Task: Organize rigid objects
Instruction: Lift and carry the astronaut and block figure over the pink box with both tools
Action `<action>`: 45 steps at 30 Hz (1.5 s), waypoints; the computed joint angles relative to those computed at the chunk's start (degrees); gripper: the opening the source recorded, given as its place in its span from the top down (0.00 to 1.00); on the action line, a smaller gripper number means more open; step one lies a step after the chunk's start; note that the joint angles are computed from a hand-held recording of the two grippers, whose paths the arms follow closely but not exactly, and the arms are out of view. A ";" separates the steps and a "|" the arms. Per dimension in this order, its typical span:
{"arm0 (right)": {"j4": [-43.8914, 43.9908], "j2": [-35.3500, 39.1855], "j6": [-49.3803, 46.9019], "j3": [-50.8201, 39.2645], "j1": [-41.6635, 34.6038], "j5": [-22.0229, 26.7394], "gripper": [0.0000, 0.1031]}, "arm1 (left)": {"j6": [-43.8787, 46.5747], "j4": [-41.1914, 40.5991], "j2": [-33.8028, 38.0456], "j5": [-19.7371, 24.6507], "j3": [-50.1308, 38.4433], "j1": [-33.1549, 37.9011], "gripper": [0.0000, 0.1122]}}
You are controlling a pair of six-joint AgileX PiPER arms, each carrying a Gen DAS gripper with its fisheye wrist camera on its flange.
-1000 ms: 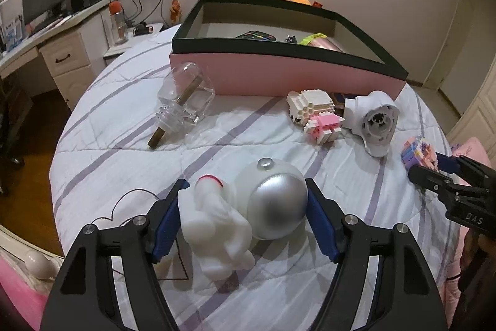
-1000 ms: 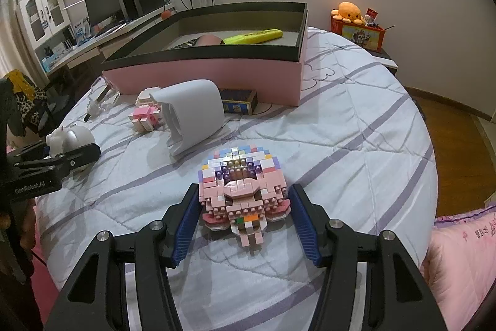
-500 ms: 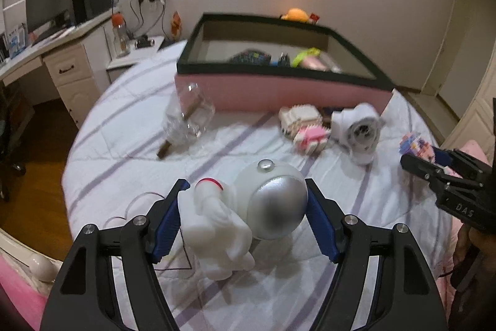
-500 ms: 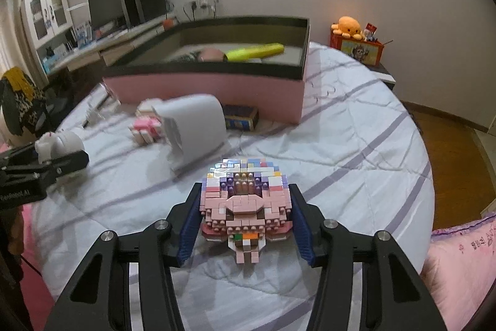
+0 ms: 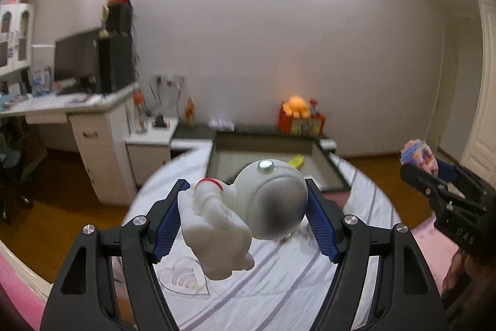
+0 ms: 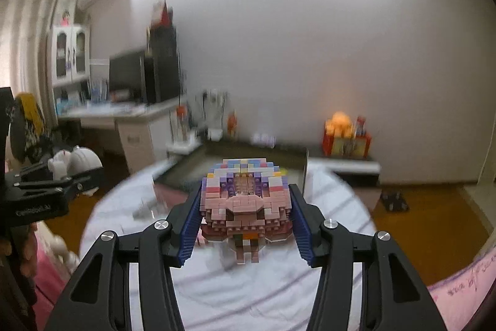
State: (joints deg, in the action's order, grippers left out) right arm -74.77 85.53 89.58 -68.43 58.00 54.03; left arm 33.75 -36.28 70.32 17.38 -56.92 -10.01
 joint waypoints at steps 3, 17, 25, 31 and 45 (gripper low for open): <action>-2.52 0.15 0.02 -1.83 3.42 3.66 0.48 | 1.97 -1.85 -3.67 -0.28 0.87 0.53 0.34; -6.42 0.44 -2.28 -5.94 7.18 8.31 0.48 | -15.75 18.45 -4.79 -0.95 -5.06 -3.02 0.34; -5.52 1.27 -3.34 -6.83 2.34 2.66 0.48 | -20.28 24.10 1.93 -0.26 -10.90 -4.21 0.34; -3.48 2.53 -5.32 -7.86 -4.54 -4.39 0.48 | -24.02 29.14 10.86 1.20 -19.47 -5.62 0.34; 11.02 15.13 -16.55 -15.57 -22.76 -21.85 0.48 | -20.58 27.05 38.97 11.80 -44.45 -7.76 0.34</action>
State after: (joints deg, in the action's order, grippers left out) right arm -63.76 100.66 73.03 -84.00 35.24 32.18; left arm 13.17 -9.23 109.28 29.19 -101.37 -17.77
